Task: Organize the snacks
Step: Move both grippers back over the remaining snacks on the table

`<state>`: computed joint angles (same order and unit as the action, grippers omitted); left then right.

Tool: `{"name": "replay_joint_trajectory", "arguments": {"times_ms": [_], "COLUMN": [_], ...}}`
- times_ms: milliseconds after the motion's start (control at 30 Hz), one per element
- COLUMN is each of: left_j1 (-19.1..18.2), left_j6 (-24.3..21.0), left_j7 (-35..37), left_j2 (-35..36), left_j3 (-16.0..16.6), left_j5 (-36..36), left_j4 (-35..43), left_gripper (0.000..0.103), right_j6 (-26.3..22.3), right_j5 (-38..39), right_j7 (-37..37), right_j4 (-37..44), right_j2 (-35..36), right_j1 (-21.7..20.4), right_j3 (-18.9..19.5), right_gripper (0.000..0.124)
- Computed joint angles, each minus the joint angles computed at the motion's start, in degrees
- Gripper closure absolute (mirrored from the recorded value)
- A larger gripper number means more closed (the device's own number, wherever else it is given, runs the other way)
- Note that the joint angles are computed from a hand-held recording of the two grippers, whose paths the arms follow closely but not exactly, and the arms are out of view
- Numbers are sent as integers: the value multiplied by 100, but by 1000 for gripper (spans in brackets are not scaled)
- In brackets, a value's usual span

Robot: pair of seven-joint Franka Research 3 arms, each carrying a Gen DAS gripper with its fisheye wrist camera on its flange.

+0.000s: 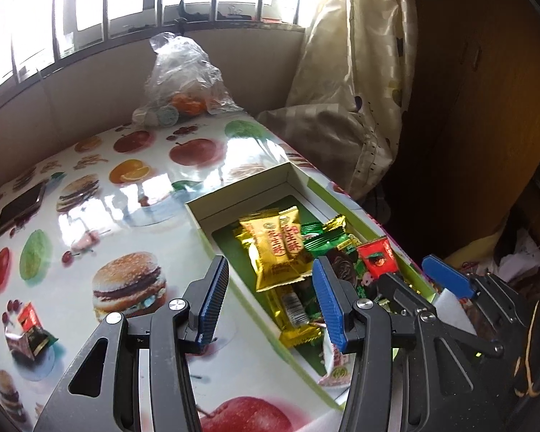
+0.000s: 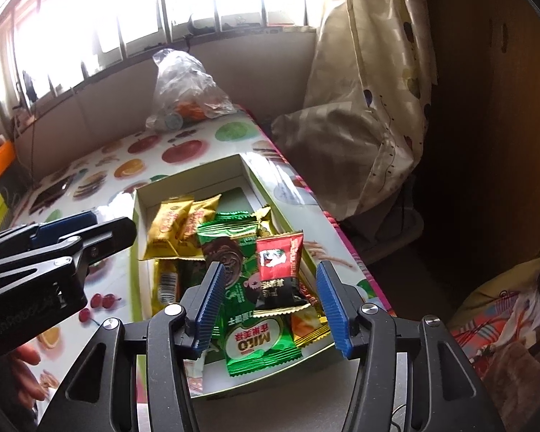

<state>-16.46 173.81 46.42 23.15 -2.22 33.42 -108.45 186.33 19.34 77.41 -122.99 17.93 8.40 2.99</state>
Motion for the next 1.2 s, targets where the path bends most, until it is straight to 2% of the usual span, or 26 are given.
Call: {"name": "replay_joint_trajectory", "arguments": {"times_ms": [67,133,233,333,367,467,700,1200], "left_j1": [-73,-82,-196,-208,-282,-194,152,996], "left_j6": [39,71,113,122,135,126,65,-128], "left_j7": [-135,-220,-532,-851,-1087,-1441,-2092,-3447], "left_j2": [-94,-176,-326,-463,-525,-634,-877,-1437], "left_j3": [121,175,376,493,631,663,555,307], "left_j5": [84,153,418,665,860,1160,1776,2932], "left_j4": [-119,-233,-421,-592,-660,-785,-1067,-1748], "left_gripper": [53,53,53,53,53,53,53,53], "right_j6": [37,53,116,133,126,130,88,-189], "right_j5": [12,16,14,-6,-12,-34,-63,107], "right_j7": [-42,-48,-104,-125,-127,-156,-323,-931], "right_j4": [-30,-55,-80,-72,-59,-26,66,588], "right_j2": [-30,-60,-90,-108,-108,-99,-25,332], "right_j1": [-133,-110,-310,-309,-295,-312,-578,-531], "right_j3": [173,187,465,543,558,676,1181,1699], "right_gripper": [72,72,72,72,72,72,72,72]}}
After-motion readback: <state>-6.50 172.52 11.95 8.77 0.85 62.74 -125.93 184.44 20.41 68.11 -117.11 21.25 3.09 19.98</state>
